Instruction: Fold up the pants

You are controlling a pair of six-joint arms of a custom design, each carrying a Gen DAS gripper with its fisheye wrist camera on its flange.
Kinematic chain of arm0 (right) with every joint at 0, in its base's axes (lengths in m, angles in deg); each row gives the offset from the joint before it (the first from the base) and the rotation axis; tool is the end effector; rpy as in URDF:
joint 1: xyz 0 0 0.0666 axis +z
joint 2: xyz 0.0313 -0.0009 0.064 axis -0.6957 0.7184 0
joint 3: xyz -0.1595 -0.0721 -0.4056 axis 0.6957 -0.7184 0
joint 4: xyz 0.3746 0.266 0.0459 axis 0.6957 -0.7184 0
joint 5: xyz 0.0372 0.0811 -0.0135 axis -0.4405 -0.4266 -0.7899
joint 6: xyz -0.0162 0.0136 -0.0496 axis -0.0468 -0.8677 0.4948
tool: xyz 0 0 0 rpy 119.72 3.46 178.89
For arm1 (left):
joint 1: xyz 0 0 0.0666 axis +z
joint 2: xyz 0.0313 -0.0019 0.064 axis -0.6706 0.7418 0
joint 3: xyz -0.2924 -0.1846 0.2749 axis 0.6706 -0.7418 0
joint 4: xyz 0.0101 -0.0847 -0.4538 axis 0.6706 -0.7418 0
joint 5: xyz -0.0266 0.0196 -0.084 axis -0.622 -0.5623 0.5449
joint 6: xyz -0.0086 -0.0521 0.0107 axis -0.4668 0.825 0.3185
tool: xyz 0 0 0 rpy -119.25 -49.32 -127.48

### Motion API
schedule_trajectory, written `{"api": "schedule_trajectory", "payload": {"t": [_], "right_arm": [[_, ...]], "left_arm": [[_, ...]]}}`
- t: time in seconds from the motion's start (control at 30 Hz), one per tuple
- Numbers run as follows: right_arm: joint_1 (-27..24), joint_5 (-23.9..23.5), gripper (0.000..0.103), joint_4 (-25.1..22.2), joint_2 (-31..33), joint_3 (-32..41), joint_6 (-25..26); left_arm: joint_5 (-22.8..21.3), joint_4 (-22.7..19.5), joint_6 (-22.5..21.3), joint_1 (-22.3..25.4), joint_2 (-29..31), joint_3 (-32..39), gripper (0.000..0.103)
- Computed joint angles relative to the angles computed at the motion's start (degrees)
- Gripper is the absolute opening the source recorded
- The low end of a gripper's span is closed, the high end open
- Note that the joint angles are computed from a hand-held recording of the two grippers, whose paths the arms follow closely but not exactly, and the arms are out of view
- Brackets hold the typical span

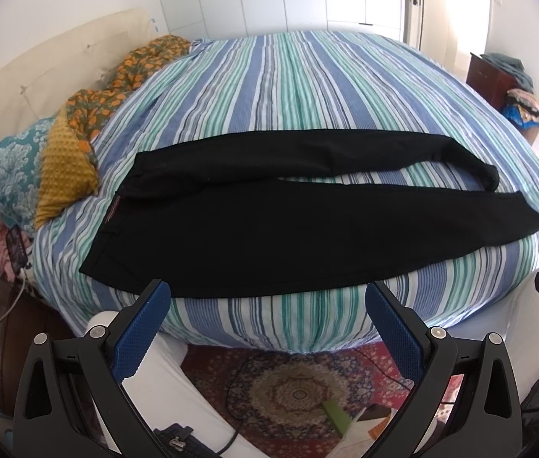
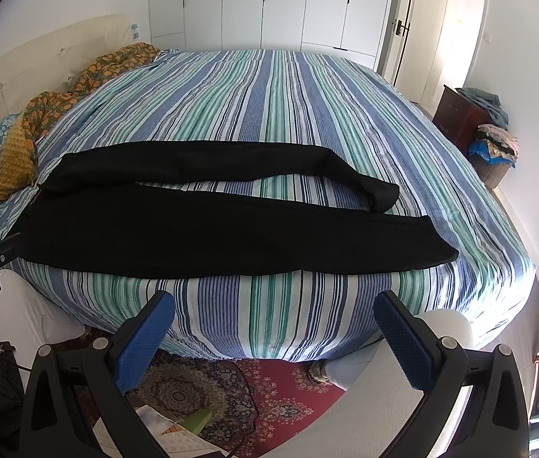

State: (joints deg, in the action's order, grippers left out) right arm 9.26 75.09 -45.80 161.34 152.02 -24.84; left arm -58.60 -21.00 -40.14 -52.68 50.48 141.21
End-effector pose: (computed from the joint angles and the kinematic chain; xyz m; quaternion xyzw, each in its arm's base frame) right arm 0.3158 0.3862 0.4378 0.2586 0.9066 -0.1377 0.3038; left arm 0.5264 -0.1044 0.4372 0.2899 0.9010 -0.0432 0.3199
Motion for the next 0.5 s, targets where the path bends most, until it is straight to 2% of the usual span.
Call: {"api": "schedule_trajectory", "payload": {"t": [0.5], "right_arm": [[0.1,0.0,0.103,0.0,0.1,0.3,0.3]], "left_arm": [[1.5,-0.3,-1.2,-0.1,-0.3,-0.2,0.102]]}}
